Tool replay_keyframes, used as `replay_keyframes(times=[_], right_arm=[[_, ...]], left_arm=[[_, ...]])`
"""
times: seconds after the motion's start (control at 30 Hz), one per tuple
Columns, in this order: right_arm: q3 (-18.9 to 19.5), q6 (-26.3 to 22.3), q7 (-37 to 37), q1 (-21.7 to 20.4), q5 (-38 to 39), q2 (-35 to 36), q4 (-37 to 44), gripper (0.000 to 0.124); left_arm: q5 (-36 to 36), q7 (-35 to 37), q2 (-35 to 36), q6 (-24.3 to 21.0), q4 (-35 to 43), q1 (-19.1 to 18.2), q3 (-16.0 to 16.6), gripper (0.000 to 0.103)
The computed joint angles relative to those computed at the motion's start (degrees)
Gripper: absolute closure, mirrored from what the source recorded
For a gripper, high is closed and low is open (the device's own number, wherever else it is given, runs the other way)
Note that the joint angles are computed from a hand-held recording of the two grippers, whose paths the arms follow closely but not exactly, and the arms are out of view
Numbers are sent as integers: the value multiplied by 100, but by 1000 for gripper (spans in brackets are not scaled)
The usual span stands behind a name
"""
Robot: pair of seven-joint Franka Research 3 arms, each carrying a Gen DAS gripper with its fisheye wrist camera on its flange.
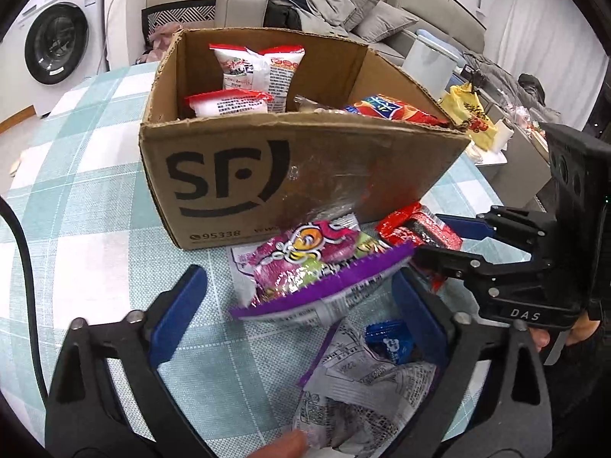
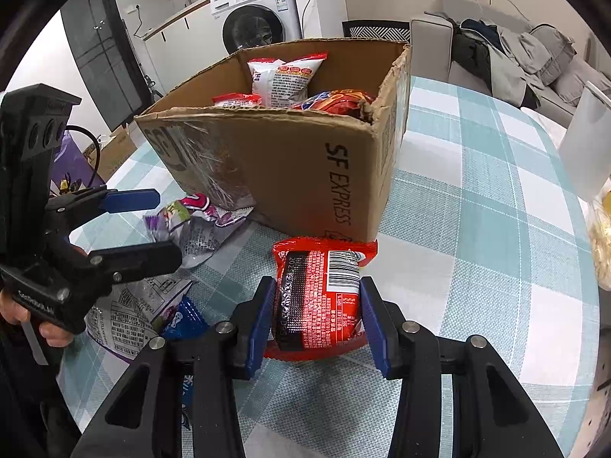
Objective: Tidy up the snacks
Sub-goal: 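Grasp the red-black noodle packet with the right gripper while the left grasps the purple candy bag, then carry both held packets over the box and lower them inside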
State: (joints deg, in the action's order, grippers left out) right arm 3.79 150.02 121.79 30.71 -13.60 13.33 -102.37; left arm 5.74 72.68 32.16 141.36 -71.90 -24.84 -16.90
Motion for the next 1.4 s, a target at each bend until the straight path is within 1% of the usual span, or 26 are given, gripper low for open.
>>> replay_keyframes(times=[0.07, 0.13, 0.3, 0.37, 0.6, 0.7, 0.9, 1.07, 1.4], right_arm=[[3, 2, -15, -2, 10, 4, 8, 79], [3, 2, -25, 0, 11, 9, 16, 79], [0, 10, -32, 5, 9, 8, 17, 79], [0, 12, -36, 6, 10, 6, 13, 79], [5, 38, -44, 20, -18, -23, 1, 79], [4, 78, -22, 26, -54, -61, -34, 79], [15, 222, 46, 19, -139, -178, -125, 79], [64, 431, 64, 4, -190, -343, -240, 79], [101, 755, 516, 34, -757, -621, -331, 79]], left_arm=[[-95, 170, 35, -33, 42, 61, -79, 29], [-67, 206, 23, -30, 24, 34, -55, 32], [105, 270, -135, 171, -219, -39, 5, 40], [196, 268, -205, 266, -320, -63, 26, 42], [268, 436, -382, 439, -547, -59, -40, 43], [175, 561, -530, 561, -756, 37, -103, 43], [101, 641, -772, 762, -1024, 110, -137, 43], [24, 684, -1073, 1042, -1340, 189, -172, 43], [-54, 607, -1710, 1510, -1931, 303, -165, 43]])
